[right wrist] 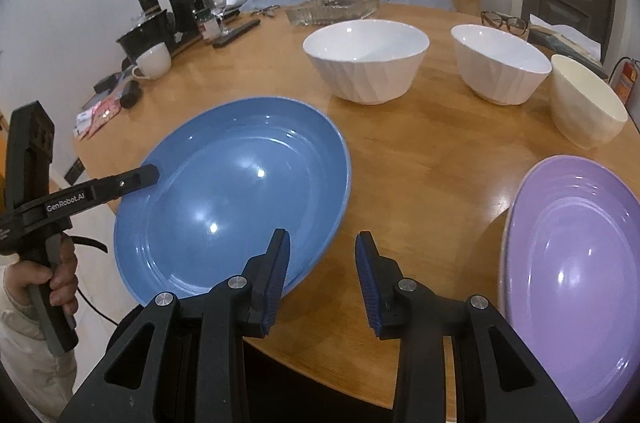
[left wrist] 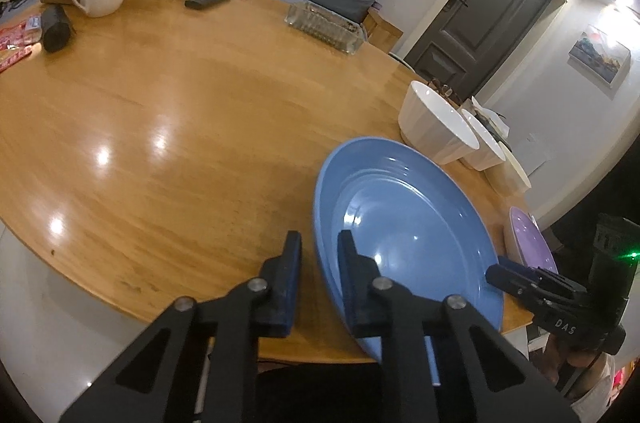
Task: Organize plates and bowls
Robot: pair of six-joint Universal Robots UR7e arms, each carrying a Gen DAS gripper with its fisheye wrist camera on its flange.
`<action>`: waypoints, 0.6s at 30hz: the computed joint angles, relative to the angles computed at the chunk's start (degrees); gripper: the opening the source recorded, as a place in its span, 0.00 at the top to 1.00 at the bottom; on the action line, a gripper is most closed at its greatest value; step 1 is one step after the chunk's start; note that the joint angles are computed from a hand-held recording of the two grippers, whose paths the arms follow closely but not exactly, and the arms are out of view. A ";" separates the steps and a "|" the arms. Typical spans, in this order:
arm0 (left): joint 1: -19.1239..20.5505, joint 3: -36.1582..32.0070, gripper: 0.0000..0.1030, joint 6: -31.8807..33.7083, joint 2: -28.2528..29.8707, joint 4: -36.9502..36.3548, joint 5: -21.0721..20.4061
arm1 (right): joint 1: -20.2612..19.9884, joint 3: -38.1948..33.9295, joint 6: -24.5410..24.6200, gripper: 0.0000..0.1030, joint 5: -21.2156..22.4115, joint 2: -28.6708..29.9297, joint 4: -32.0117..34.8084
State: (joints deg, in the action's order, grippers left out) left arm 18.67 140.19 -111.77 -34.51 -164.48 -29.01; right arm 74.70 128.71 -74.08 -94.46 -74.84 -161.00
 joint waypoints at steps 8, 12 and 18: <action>0.35 -1.03 0.88 2.04 0.57 -0.44 -0.12 | 0.07 0.57 -1.45 0.80 -0.93 0.28 0.04; 0.42 -1.43 0.88 2.13 0.50 0.26 -0.28 | -0.23 0.75 -1.57 0.82 -0.57 -0.01 -0.45; 0.18 -2.68 0.88 1.79 -0.21 3.57 -0.21 | -0.87 0.65 -1.96 0.84 0.97 -1.60 0.73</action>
